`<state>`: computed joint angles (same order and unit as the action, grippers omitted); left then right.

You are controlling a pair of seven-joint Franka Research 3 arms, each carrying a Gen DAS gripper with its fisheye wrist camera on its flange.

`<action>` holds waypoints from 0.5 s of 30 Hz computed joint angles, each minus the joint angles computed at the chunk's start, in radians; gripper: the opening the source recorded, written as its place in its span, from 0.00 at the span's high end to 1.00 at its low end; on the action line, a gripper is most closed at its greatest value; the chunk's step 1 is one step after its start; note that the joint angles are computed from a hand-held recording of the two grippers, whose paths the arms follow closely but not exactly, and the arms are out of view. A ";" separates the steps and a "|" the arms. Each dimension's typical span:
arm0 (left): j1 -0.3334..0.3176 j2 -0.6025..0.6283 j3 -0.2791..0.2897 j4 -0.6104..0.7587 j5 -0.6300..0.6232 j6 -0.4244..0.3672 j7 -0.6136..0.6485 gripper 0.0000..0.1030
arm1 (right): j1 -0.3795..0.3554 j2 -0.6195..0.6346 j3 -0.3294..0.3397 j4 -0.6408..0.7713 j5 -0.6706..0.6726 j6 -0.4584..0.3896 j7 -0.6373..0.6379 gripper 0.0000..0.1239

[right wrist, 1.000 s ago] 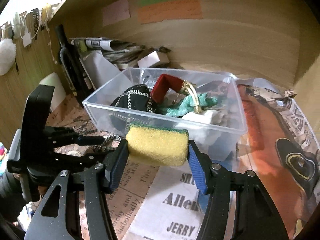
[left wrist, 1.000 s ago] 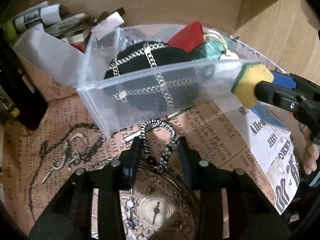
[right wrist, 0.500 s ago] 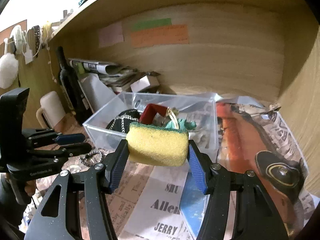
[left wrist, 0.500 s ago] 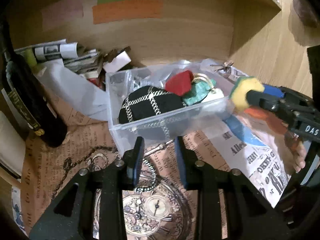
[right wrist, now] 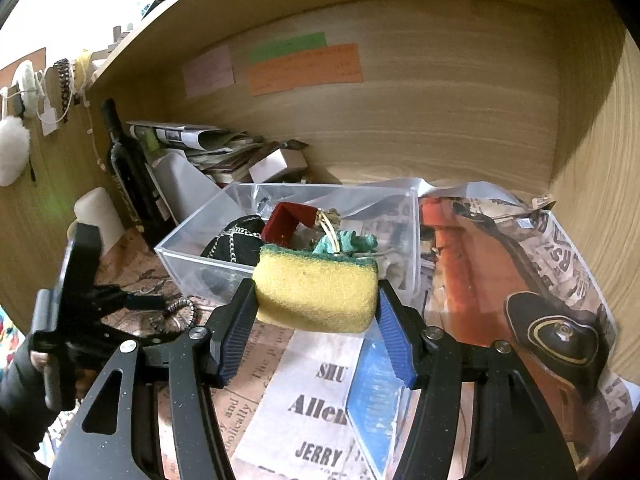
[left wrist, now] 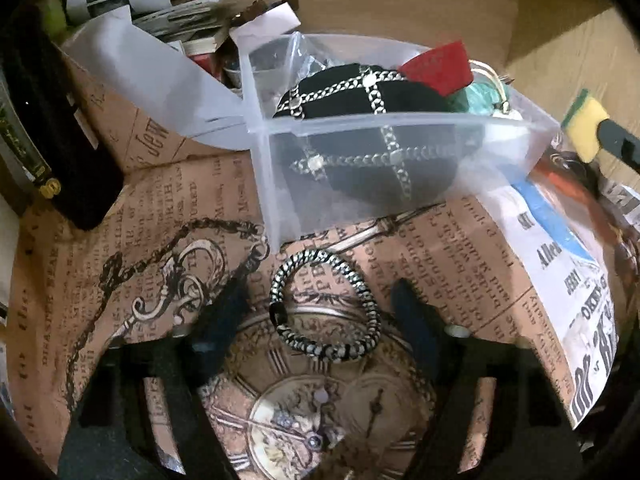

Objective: Organize soft objects
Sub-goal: 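Grasp the black-and-white braided bracelet with the left tool while the right tool lifts the sponge, then drop the sponge and the braided bracelet into the box with both tools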

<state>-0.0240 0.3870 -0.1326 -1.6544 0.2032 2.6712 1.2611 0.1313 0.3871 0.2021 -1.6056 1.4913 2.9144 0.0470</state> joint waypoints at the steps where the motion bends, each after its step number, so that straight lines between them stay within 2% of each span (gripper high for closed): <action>1: 0.005 -0.002 -0.006 -0.005 -0.006 0.007 0.012 0.57 | 0.000 0.001 -0.001 0.000 -0.002 0.001 0.003 0.55; 4: 0.007 -0.016 -0.010 -0.028 -0.007 0.026 0.026 0.71 | -0.002 0.006 -0.002 0.008 -0.010 0.000 0.011 0.55; 5: 0.012 -0.024 -0.016 -0.040 -0.017 0.033 0.035 0.72 | -0.004 0.007 -0.001 0.011 -0.009 0.001 0.010 0.55; 10: 0.003 -0.087 -0.014 -0.113 -0.015 0.100 0.022 0.73 | -0.007 0.016 0.003 0.027 -0.003 0.009 0.006 0.55; 15: -0.027 -0.146 0.005 -0.143 0.043 0.161 -0.029 0.73 | -0.009 0.023 0.010 0.045 0.005 0.026 -0.006 0.55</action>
